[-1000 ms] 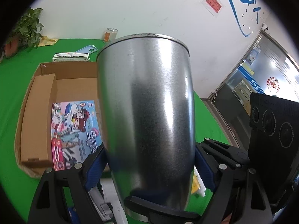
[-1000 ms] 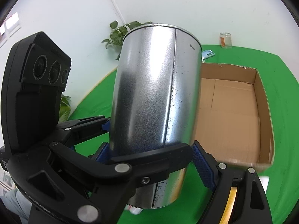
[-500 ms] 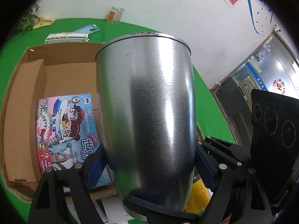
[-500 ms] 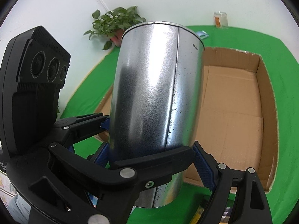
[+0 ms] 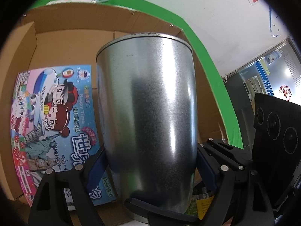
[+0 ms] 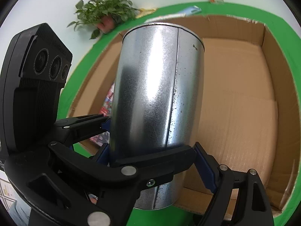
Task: Organize rigid objects
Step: 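Lift the silver can with the right gripper and carry it over the box, then lower the silver can into the box beside the game box, then open the right gripper and withdraw it toward the yellow jar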
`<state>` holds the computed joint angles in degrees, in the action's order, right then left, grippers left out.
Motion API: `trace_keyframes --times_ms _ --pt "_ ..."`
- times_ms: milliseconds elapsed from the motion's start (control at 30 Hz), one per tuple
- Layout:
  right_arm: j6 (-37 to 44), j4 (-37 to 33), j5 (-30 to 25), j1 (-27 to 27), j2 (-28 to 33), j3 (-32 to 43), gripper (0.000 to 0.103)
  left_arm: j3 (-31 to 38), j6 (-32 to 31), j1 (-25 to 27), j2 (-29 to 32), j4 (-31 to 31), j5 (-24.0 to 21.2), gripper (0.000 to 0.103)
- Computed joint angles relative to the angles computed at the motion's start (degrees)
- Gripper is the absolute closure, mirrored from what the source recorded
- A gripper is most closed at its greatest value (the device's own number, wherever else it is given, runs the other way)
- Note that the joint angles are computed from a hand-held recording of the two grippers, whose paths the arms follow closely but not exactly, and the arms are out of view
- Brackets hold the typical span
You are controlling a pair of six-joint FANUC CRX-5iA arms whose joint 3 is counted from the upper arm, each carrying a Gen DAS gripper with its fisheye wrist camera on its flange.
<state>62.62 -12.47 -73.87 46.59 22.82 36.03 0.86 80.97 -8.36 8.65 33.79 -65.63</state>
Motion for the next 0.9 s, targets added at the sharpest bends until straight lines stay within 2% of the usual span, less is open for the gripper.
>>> trace_keyframes --times_ms 200,367,600,733,833,867,900 --pt "-1.2 -2.1 -1.3 -0.6 1.0 0.7 0.019 0.3 0.9 0.3 1.4 -0.2 -1.6 0.016" --pt "-1.9 -2.3 -0.8 -0.7 0.9 0.6 0.019 4.7 3.6 0.1 4.3 -0.9 -4.4 0.016" --pt "-4.2 -2.0 1.1 -0.5 -1.1 -3.1 0.019 6.5 5.1 0.5 4.8 -3.0 -4.5 0.016" --pt "-4.5 -2.2 0.9 -1.4 0.0 -2.4 0.019 7.3 5.2 0.3 4.4 -4.8 -5.0 0.016" --pt "-5.0 -1.9 1.2 -1.3 -0.2 -2.9 0.019 6.6 6.1 0.2 3.9 -4.9 -3.3 0.016" --pt "-5.6 -2.0 1.6 -1.4 -0.5 -3.4 0.019 6.8 7.2 -0.2 3.3 -6.4 -1.9 0.017" --pt "-6.0 -2.7 1.7 -1.8 -0.6 -3.7 0.019 6.7 9.5 -0.9 1.4 -10.9 1.6 0.017"
